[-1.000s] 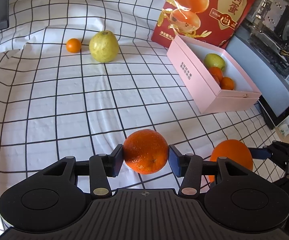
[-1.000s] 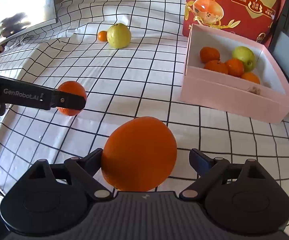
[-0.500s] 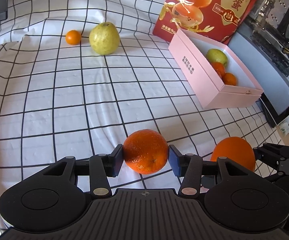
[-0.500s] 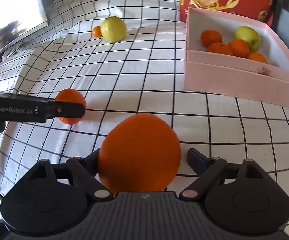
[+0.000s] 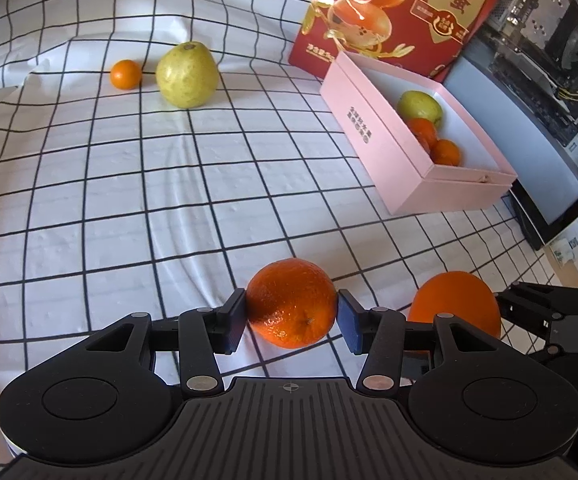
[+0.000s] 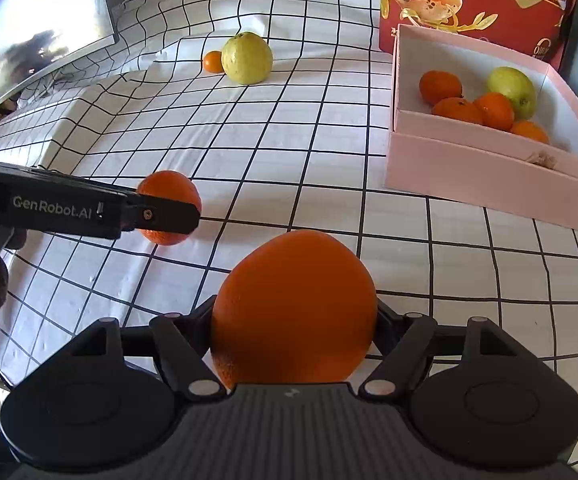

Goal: Organize fruits
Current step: 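Hold the orange and tangerine above the cloth beside the pink box with both grippers, then lower the tangerine and the large orange into the pink box with both grippers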

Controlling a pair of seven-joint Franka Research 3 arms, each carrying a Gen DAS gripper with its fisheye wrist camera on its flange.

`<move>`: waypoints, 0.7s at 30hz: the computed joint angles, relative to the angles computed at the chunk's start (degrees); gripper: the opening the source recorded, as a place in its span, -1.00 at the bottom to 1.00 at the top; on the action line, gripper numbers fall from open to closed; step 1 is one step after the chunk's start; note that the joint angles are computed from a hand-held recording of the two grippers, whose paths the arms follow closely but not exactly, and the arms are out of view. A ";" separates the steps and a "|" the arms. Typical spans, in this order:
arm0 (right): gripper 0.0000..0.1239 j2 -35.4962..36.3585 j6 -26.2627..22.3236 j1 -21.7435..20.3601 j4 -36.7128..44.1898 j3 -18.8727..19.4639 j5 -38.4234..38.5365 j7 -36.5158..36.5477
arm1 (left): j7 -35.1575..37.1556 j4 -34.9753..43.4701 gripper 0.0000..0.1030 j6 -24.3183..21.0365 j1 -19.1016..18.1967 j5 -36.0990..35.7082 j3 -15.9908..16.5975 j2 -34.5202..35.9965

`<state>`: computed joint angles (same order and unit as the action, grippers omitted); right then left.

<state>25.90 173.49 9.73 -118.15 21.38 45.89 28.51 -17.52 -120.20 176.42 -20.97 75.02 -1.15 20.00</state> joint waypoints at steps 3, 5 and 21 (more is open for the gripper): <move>0.21 0.05 -0.41 0.30 0.48 -0.93 -0.37 1.40 | 3.96 0.34 0.03 0.30 0.77 -3.50 -1.13 0.62; 0.20 0.20 -0.03 0.39 0.79 -1.55 -0.44 2.63 | 6.46 0.70 0.03 0.91 0.63 -5.65 -1.13 1.04; 0.20 4.76 7.59 -13.65 14.82 7.52 1.96 -3.21 | 42.83 37.14 0.03 -5.20 4.53 -30.26 -11.66 20.05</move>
<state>30.66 181.08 -3.92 -103.33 28.90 47.85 25.30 25.31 -83.07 171.22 -16.44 44.75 -12.81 40.05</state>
